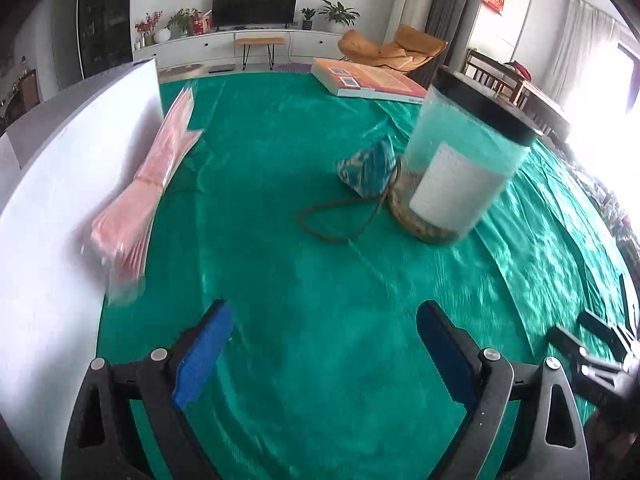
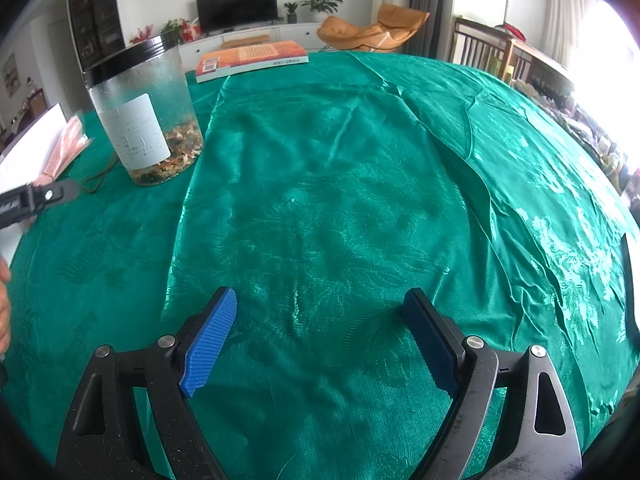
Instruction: Organize soft objects
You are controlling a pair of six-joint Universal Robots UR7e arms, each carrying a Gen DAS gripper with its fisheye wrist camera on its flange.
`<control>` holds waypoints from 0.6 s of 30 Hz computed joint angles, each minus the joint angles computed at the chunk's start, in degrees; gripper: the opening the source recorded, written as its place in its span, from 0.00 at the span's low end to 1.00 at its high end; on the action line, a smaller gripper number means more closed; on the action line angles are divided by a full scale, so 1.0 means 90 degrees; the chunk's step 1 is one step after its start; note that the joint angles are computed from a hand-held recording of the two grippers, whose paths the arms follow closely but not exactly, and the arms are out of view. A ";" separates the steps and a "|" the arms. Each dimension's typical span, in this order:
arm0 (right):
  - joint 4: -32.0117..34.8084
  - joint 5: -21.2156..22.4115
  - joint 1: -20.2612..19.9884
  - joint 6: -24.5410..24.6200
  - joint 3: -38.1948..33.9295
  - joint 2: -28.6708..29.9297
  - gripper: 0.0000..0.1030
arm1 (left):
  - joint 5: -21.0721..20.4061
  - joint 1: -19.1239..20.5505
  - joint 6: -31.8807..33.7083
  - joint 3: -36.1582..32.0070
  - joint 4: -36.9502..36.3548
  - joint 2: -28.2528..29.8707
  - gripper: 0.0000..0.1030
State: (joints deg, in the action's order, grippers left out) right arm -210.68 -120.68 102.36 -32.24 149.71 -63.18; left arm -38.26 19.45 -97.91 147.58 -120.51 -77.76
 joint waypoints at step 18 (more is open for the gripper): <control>0.0018 -0.0004 0.0008 0.0012 -0.0003 -0.0009 0.86 | -0.0318 -0.0034 -0.0491 -0.0342 0.0901 0.0641 1.00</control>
